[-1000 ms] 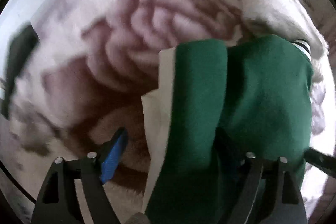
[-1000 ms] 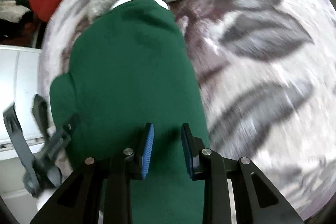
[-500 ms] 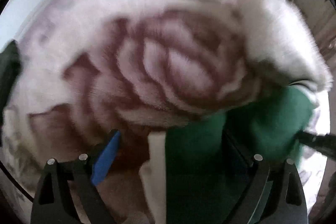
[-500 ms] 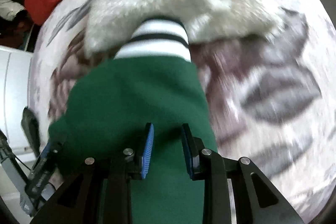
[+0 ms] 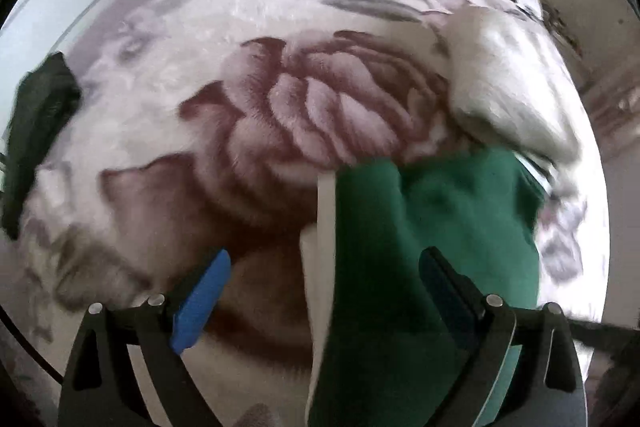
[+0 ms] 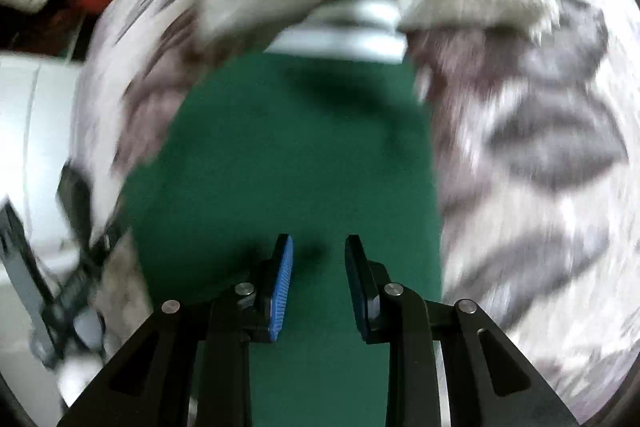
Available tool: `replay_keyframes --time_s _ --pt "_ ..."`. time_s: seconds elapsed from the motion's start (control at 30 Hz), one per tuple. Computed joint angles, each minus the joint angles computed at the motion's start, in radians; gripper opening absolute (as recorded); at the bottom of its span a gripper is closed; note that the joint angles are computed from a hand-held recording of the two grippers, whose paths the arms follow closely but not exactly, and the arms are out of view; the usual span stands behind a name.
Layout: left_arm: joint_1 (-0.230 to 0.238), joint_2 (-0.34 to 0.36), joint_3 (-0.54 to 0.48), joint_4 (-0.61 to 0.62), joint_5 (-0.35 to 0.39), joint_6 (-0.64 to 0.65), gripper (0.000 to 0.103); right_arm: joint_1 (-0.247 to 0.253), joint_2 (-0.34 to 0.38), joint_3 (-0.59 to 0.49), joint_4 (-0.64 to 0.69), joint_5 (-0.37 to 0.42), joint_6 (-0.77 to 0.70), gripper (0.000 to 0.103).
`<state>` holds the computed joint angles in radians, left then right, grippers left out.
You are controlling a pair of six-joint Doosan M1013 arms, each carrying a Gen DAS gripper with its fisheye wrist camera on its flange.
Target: Fold large clothes
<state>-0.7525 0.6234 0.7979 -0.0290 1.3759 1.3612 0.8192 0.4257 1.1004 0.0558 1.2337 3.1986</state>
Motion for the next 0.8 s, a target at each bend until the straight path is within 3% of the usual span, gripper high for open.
replay_keyframes --time_s 0.1,0.13,0.23,0.3,0.4,0.5,0.6,0.7,0.73,0.8 --pt "-0.025 -0.043 0.098 0.061 0.013 0.036 0.098 0.027 0.077 -0.07 0.129 0.06 -0.104 0.029" --pt "-0.027 -0.051 0.151 0.064 0.006 0.038 0.098 0.032 0.095 -0.088 0.118 0.084 -0.103 0.029" --pt "0.003 -0.057 0.222 -0.049 -0.065 -0.001 0.103 0.025 0.137 -0.109 0.123 0.12 -0.123 0.029" --pt "0.021 -0.056 0.211 -0.102 -0.058 -0.026 0.103 0.012 0.132 -0.111 0.148 0.119 -0.117 0.029" --pt "0.005 -0.1 0.226 -0.033 -0.073 -0.059 0.101 0.025 0.09 -0.094 0.09 0.082 -0.072 0.03" --pt "-0.014 -0.181 0.29 0.02 -0.07 -0.082 0.101 0.087 0.033 -0.047 0.042 0.017 0.075 0.041" --pt "-0.041 -0.292 0.414 0.087 -0.077 -0.09 0.101 0.179 0.003 -0.015 0.012 -0.051 0.257 0.043" --pt "-0.057 -0.364 0.519 0.15 0.007 -0.103 0.101 0.269 -0.008 0.032 0.0 -0.103 0.412 0.051" --pt "-0.053 -0.377 0.542 0.141 0.023 -0.111 0.101 0.297 -0.003 0.036 0.005 -0.112 0.455 0.058" --pt "-0.041 -0.42 0.613 0.107 0.074 -0.139 0.101 0.34 0.004 0.04 0.009 -0.138 0.532 0.06"
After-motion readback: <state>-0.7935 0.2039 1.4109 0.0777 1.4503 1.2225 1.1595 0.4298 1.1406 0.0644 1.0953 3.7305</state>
